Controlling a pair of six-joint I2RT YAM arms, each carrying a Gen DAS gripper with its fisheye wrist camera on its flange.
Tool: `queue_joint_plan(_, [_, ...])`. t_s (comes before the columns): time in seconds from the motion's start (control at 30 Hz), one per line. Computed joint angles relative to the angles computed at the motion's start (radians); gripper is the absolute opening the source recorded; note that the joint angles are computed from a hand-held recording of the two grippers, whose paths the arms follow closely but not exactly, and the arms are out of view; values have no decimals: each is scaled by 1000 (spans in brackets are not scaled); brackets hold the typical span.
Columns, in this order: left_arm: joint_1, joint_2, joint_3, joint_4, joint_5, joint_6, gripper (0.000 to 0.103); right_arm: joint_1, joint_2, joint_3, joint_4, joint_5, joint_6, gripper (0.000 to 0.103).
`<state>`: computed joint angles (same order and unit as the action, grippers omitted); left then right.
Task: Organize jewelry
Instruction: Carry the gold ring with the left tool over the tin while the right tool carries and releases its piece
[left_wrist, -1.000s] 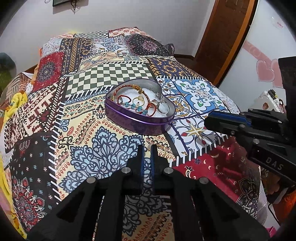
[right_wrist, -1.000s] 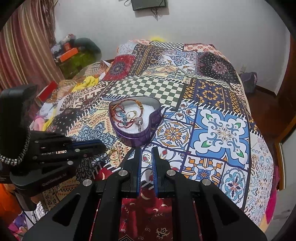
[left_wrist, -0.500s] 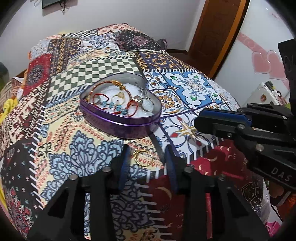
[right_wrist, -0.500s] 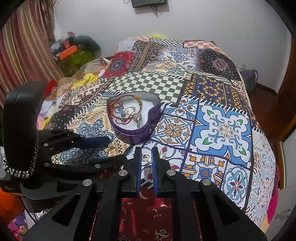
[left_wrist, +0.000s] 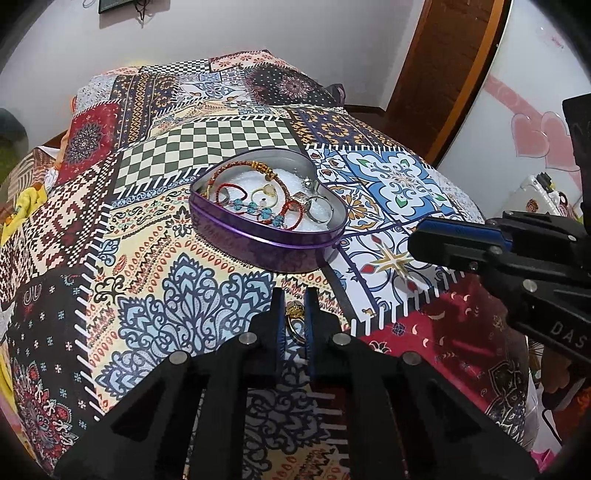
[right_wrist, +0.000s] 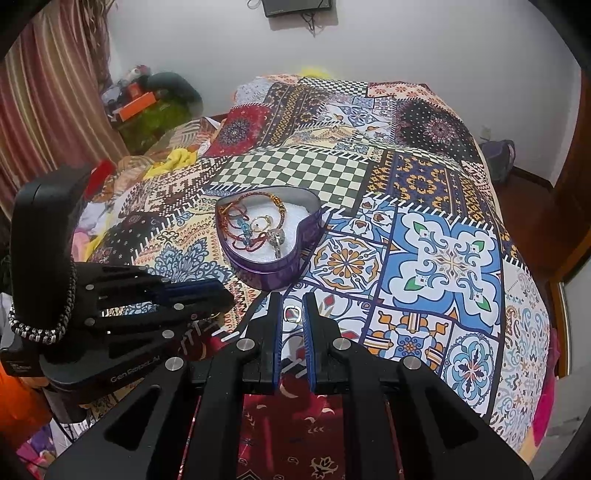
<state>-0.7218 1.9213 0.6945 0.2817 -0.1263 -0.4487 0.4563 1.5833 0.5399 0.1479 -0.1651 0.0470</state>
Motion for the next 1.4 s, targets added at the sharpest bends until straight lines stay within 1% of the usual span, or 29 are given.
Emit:
queue_joint_plan(0.17, [1,-28,-22,8,-16,-9,9,3,8,7,-1,0,3,9])
queue_joint_plan(0.37, [15,-118,-77,15,-40,-14,9,4,4,9,-4,6,1,9])
queue_joint_plan(0.67, [63,-229,-125,5,-40,-4,9,-4,-10,18,-3,1,9,9])
queue_joint_plan(0.8, [81,-263,-125,-4,-35,9,9,-2,-7,35,-6,-2,8,9])
queue_joint_plan(1.03, [99,-247,-75,-13,-24,48,9,22,20,85,-4,8,7,9])
queue_joint_plan(1.23, [117,-179,-8,-10,-4,76,9,29,76,153,-1,11,12,9])
queue_joint_plan(1.4, [146,-117,43,-10,35,89,9,21,127,217,-12,4,5,9])
